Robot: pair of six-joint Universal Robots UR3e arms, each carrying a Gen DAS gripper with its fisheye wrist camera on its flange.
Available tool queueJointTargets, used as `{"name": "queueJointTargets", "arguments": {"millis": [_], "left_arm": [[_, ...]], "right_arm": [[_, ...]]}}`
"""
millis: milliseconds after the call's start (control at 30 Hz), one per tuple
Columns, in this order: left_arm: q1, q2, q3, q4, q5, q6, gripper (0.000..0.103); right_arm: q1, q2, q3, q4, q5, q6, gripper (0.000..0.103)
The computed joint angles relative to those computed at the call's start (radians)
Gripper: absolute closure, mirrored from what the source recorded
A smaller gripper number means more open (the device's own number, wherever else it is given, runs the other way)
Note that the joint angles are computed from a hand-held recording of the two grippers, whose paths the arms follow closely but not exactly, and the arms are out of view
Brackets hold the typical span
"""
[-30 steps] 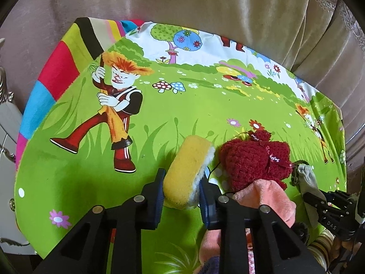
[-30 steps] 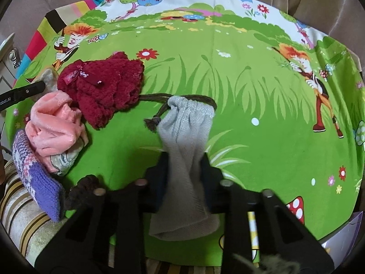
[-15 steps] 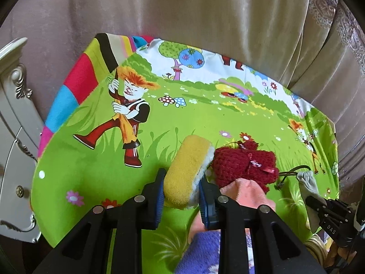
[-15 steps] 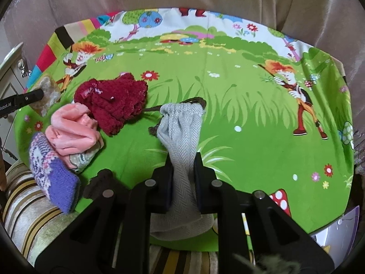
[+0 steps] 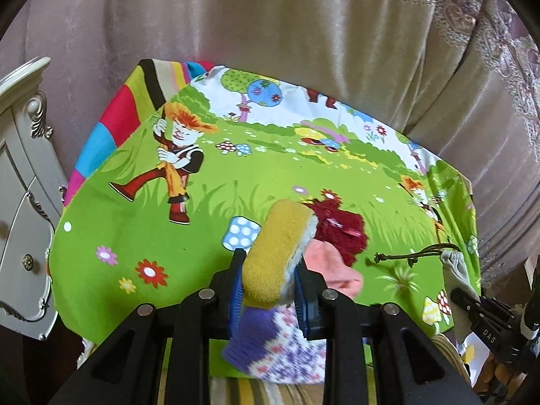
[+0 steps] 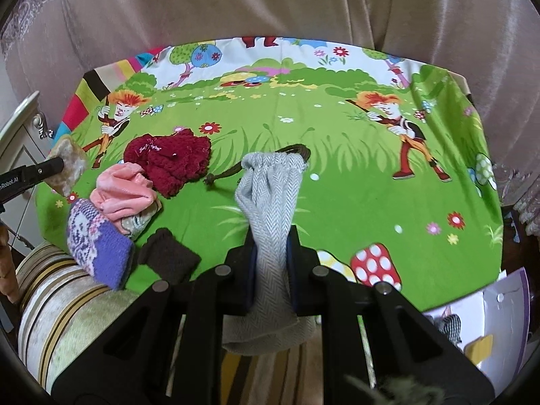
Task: Organize soft objects
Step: 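Lift the yellow sponge and grey pouch and carry both over the box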
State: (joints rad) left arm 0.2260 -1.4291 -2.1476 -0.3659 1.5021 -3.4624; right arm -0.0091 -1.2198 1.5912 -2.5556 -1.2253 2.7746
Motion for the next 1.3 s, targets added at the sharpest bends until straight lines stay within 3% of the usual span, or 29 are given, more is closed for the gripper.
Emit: {"name": "queueJointTargets", "arguments": {"millis": [600, 1300], "left_arm": [[-0.319, -0.115, 0.173, -0.050, 0.098, -0.096, 0.076], [-0.654, -0.463, 0.637, -0.169, 0.145, -0.117, 0.076]], "right_arm": [[-0.231, -0.305, 0.296, 0.032, 0.132, -0.100, 0.084], [-0.691, -0.518, 0.394, 0.238, 0.308, -0.300, 0.084]]}}
